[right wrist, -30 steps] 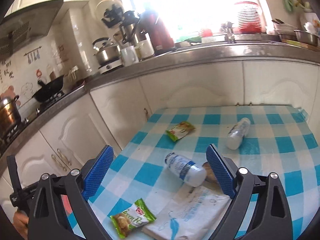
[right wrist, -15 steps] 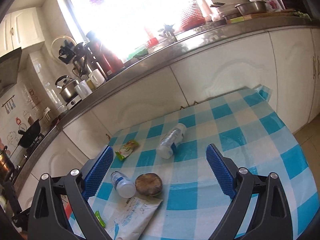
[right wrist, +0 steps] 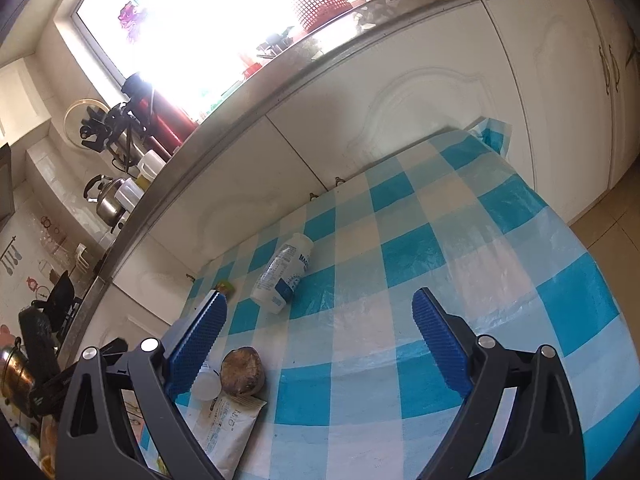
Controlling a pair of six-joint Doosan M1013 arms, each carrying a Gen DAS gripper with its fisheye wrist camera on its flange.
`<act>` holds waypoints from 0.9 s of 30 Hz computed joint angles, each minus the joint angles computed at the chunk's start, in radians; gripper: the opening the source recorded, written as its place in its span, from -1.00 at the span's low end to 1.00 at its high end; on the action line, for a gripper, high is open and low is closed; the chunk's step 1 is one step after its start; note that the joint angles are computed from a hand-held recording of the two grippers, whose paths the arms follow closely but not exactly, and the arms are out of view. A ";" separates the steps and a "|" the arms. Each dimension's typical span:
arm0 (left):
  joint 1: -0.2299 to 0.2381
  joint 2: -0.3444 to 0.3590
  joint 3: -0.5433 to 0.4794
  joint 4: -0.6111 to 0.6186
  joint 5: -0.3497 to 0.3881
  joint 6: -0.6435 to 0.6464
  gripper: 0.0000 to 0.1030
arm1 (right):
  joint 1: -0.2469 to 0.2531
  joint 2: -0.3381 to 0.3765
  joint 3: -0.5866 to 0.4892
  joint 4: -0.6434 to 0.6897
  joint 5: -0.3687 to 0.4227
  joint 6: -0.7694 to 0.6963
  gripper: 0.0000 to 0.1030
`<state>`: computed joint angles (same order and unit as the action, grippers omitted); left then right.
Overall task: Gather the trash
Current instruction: 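Move both tools back over the table toward the remaining trash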
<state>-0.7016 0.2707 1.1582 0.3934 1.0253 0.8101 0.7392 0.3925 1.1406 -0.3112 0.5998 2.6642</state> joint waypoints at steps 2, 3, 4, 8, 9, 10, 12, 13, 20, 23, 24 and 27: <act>0.015 0.051 -0.059 -0.004 0.032 0.103 0.74 | -0.002 0.000 -0.001 0.008 0.001 -0.010 0.81; 0.028 0.077 -0.091 -0.031 0.046 0.167 0.74 | -0.002 0.001 -0.002 0.012 0.002 -0.015 0.81; 0.045 0.097 -0.115 -0.090 0.049 0.228 0.74 | -0.004 0.001 0.000 0.020 -0.002 -0.022 0.81; 0.084 0.175 -0.200 -0.157 0.106 0.349 0.74 | -0.007 0.003 -0.003 0.038 -0.003 -0.042 0.81; 0.089 0.187 -0.212 -0.165 0.114 0.366 0.74 | -0.008 0.005 -0.004 0.043 -0.004 -0.046 0.81; 0.095 0.201 -0.226 -0.168 0.126 0.376 0.74 | -0.009 0.006 -0.005 0.048 -0.004 -0.048 0.81; 0.106 0.221 -0.244 -0.180 0.146 0.376 0.74 | -0.011 0.010 -0.008 0.060 -0.004 -0.057 0.81; 0.113 0.228 -0.248 -0.194 0.149 0.374 0.74 | -0.012 0.013 -0.012 0.071 -0.003 -0.066 0.81; 0.127 0.242 -0.246 -0.219 0.116 0.368 0.72 | -0.010 0.036 -0.043 0.156 0.014 -0.166 0.81; 0.130 0.244 -0.242 -0.240 0.107 0.370 0.45 | -0.005 0.048 -0.062 0.177 0.030 -0.218 0.81; 0.129 0.244 -0.240 -0.241 0.106 0.364 0.38 | -0.003 0.052 -0.069 0.179 0.038 -0.230 0.81; 0.125 0.239 -0.225 -0.223 0.084 0.330 0.15 | 0.002 0.063 -0.088 0.194 0.057 -0.272 0.81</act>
<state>-0.5767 0.5094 0.9332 0.1705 1.1095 1.1402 0.7415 0.4559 1.0528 -0.1171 0.6570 2.3925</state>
